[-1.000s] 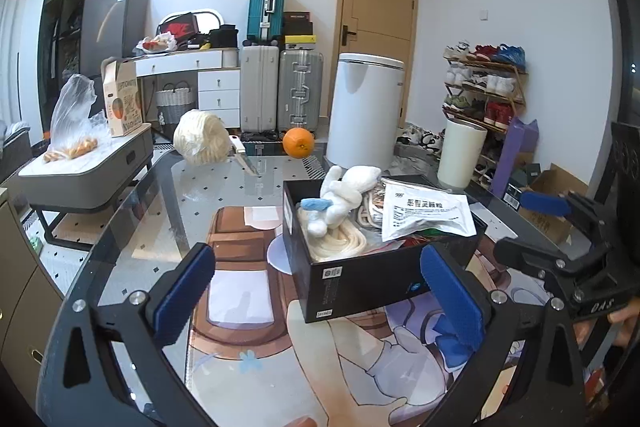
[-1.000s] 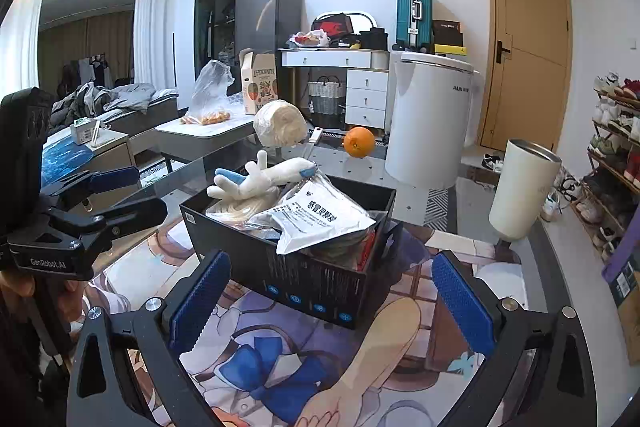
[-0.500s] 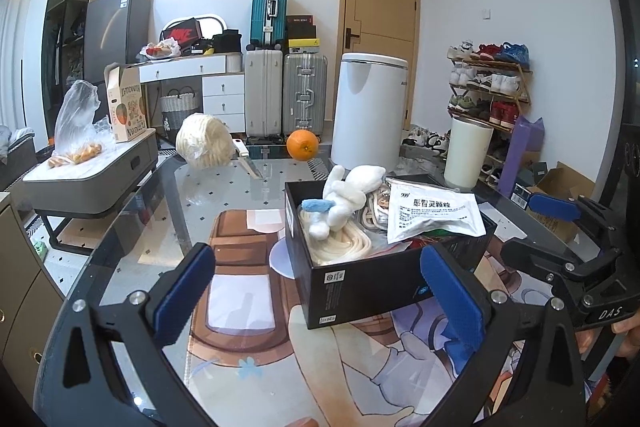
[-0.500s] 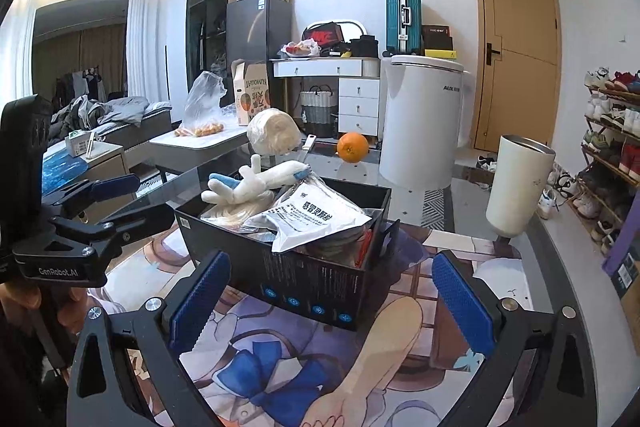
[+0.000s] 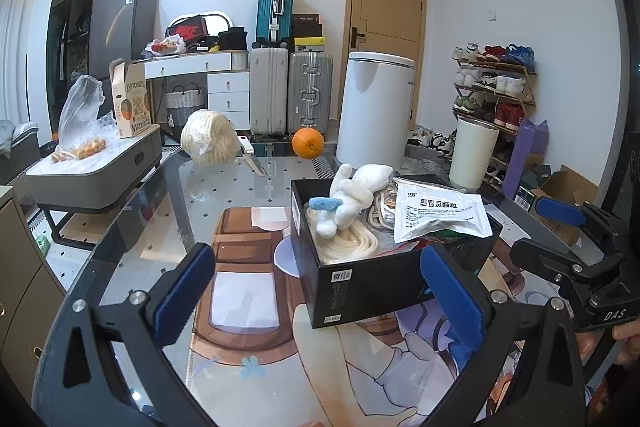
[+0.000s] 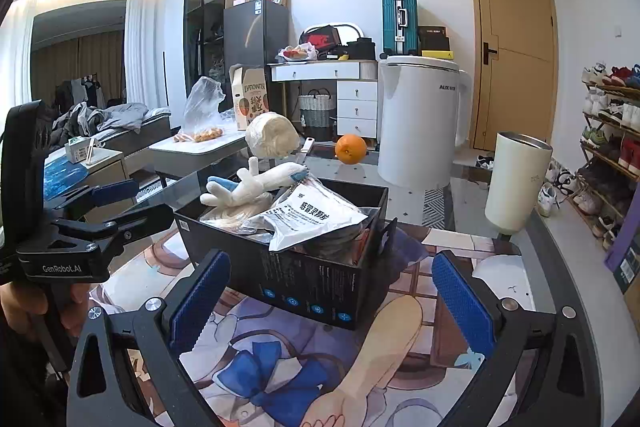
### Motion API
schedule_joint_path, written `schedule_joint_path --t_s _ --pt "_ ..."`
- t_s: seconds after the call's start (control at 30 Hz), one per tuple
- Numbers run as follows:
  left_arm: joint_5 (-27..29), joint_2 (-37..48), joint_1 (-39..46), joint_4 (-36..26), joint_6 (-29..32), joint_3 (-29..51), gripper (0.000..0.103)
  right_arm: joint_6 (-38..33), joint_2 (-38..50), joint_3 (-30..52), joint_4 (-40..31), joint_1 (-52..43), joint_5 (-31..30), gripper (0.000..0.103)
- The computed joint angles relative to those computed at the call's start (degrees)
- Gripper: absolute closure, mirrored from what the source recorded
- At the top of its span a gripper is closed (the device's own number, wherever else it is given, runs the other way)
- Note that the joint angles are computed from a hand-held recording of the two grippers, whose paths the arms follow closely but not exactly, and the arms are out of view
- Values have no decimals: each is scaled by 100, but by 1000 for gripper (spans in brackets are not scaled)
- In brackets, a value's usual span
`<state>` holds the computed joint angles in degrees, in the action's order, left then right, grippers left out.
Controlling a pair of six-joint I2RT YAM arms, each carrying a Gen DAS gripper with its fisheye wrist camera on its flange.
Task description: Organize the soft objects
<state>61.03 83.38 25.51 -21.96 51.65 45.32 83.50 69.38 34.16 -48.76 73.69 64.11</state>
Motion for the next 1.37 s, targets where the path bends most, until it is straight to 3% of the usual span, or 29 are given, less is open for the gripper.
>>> schedule_joint_path --t_s 0.33,0.7,1.37 --pt "129 -57 86 32 18 -59 0 382 165 109 -335 113 117 1" --pt "25 -301 84 543 -311 -336 0 387 123 92 -347 120 104 1" --pt "108 -291 70 150 40 -238 0 374 104 83 -351 122 113 1"
